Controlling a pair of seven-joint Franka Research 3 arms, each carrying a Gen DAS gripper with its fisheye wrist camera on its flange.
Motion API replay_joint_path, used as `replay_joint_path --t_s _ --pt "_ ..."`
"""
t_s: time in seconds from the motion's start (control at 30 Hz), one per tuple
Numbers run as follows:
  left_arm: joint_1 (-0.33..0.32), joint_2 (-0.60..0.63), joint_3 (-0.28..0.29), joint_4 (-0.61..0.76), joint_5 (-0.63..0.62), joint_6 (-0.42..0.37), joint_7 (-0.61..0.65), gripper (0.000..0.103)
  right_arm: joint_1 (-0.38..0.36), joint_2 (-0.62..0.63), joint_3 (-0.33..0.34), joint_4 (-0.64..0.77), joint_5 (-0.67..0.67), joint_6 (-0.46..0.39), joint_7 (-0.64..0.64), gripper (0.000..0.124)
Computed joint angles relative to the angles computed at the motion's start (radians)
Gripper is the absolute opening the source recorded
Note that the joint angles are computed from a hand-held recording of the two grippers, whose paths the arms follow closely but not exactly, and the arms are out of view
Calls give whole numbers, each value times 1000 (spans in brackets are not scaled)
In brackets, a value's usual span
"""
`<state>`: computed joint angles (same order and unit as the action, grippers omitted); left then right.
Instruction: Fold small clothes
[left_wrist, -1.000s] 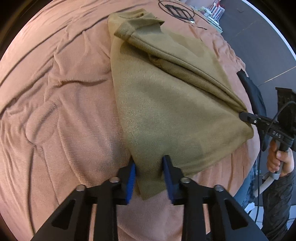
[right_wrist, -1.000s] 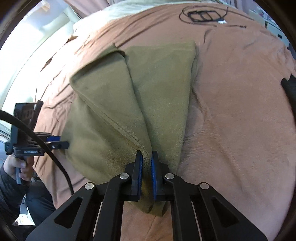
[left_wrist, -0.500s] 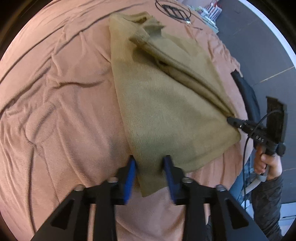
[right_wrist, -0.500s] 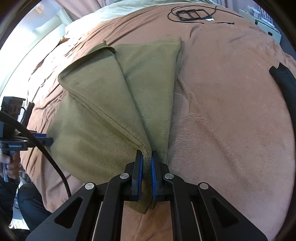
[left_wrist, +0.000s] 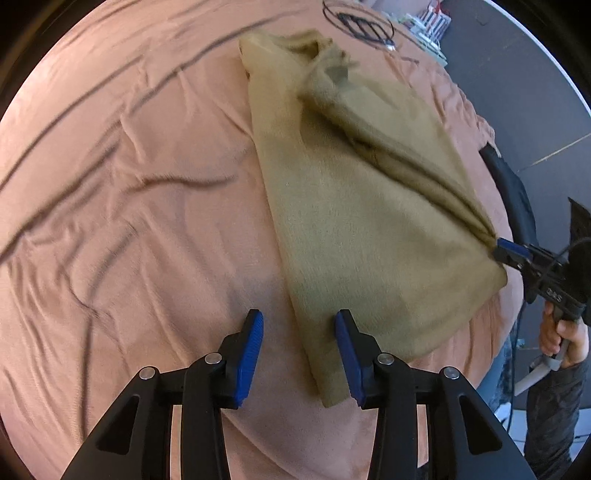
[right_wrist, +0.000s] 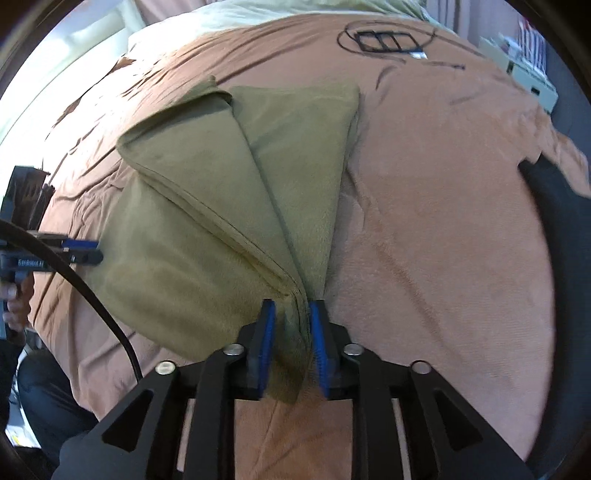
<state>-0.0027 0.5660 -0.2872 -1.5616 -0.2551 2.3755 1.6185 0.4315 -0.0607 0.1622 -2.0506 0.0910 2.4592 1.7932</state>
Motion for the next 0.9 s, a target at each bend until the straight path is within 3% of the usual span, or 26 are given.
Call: replay_joint_path --t_s 0.07,0.13,0.4,0.6,0.73,0.9 --pt "5 -4 -1 -2 -9 29 0 43 1 -11 2 11 -15 1 3 37" --pt "20 1 -12 9 -36 49 7 43 2 -20 5 20 -26 9 -1 39" --pt "22 50 -17 89 -55 133 -35 43 26 16 23 115 -107 -16 -10 39" --pt "61 95 -67 127 -121 179 -27 43 51 101 18 213 -146 -31 -31 39" --pt "59 110 -64 155 -106 173 -38 43 82 181 13 304 -181 -61 -45 39" --pt "104 73 -97 95 -166 243 16 43 130 306 -1 445 -200 -83 -83 39"
